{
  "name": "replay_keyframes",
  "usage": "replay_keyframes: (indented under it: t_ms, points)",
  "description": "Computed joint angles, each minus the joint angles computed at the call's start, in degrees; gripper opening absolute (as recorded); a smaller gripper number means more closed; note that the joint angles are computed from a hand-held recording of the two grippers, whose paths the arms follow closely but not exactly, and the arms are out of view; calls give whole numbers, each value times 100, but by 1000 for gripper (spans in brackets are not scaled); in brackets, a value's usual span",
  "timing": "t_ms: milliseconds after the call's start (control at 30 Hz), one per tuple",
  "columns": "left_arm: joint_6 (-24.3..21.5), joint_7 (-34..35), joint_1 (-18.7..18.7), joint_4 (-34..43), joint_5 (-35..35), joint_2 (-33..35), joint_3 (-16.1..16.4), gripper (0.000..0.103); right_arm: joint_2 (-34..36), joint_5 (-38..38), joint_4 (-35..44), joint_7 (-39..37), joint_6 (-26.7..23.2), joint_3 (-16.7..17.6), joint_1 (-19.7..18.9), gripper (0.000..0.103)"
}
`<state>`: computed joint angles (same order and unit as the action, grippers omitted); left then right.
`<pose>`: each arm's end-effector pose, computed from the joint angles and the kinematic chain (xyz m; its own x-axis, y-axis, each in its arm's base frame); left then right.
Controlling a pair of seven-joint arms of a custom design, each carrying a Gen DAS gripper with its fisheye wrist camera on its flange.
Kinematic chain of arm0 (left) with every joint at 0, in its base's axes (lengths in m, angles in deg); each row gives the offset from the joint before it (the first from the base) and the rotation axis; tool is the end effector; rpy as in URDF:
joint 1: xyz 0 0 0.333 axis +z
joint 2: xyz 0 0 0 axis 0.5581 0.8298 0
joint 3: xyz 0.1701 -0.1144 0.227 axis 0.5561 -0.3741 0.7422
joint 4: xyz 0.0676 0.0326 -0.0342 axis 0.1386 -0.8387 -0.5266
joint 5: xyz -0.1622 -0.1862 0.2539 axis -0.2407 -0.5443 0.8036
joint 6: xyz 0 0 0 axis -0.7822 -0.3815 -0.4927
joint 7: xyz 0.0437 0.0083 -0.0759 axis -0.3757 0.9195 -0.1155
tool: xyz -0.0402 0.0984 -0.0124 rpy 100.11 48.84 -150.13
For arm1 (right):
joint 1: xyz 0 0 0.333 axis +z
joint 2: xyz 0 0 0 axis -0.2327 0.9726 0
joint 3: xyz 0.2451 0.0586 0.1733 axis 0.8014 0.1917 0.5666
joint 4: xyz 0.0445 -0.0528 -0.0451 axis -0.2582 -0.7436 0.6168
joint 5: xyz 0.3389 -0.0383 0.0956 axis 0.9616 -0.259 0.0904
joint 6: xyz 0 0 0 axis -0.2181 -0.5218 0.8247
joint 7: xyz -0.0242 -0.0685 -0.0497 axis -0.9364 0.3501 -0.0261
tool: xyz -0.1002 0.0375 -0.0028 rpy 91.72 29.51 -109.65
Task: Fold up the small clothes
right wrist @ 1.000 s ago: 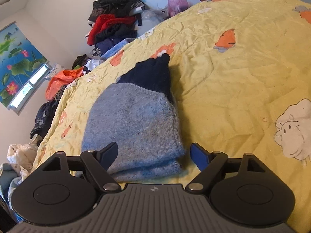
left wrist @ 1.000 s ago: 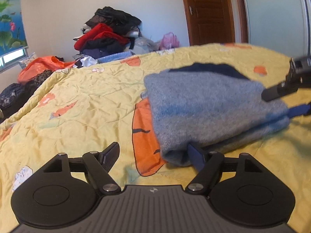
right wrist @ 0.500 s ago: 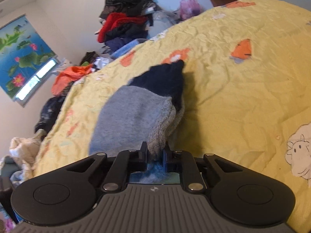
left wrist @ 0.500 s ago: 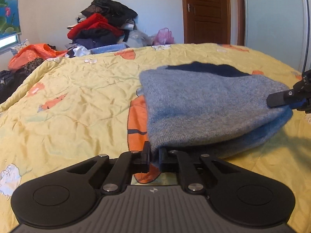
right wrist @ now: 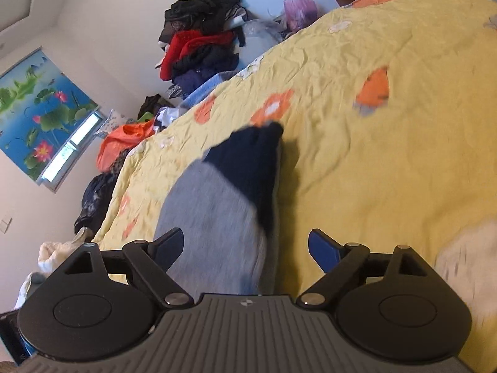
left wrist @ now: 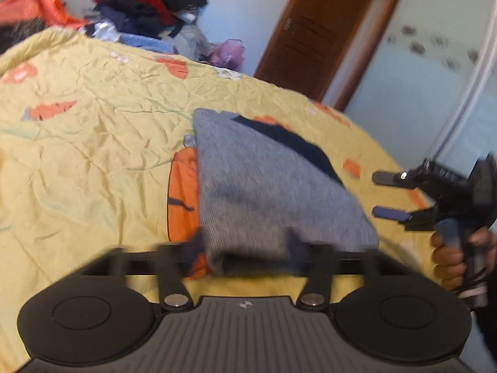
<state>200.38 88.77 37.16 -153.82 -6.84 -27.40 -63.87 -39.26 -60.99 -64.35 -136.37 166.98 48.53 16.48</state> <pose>0.6096 -0.0851 0.4390 -0.5899 -0.7025 0.3982 -0.6660 0.1445 -0.7318 0.5153 0.3508 0.4456 -0.3061 -0.7123 -0.6316 -0.4442 0.6937 -0.5670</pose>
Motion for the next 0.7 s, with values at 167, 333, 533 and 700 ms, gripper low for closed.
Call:
replay_keyframes:
  t_ms: [167, 333, 533, 700]
  points:
    - [121, -1424, -272, 882, 877, 813, -27, 97, 979, 1968, 956, -2282, 470, 170, -744, 84]
    - [212, -1852, -284, 1078, 1469, 1053, -228, 34, 1996, 3404, 2202, -4514, 381, 761, -1247, 25]
    - [617, -1554, -197, 816, 1484, 940, -434, 27, 2460, 3911, 3260, -5871, -471, 540, -1046, 16]
    - [631, -1002, 29, 678, 1143, 669, -535, 28, 1539, 3823, 1613, -4828, 906, -236, -586, 67]
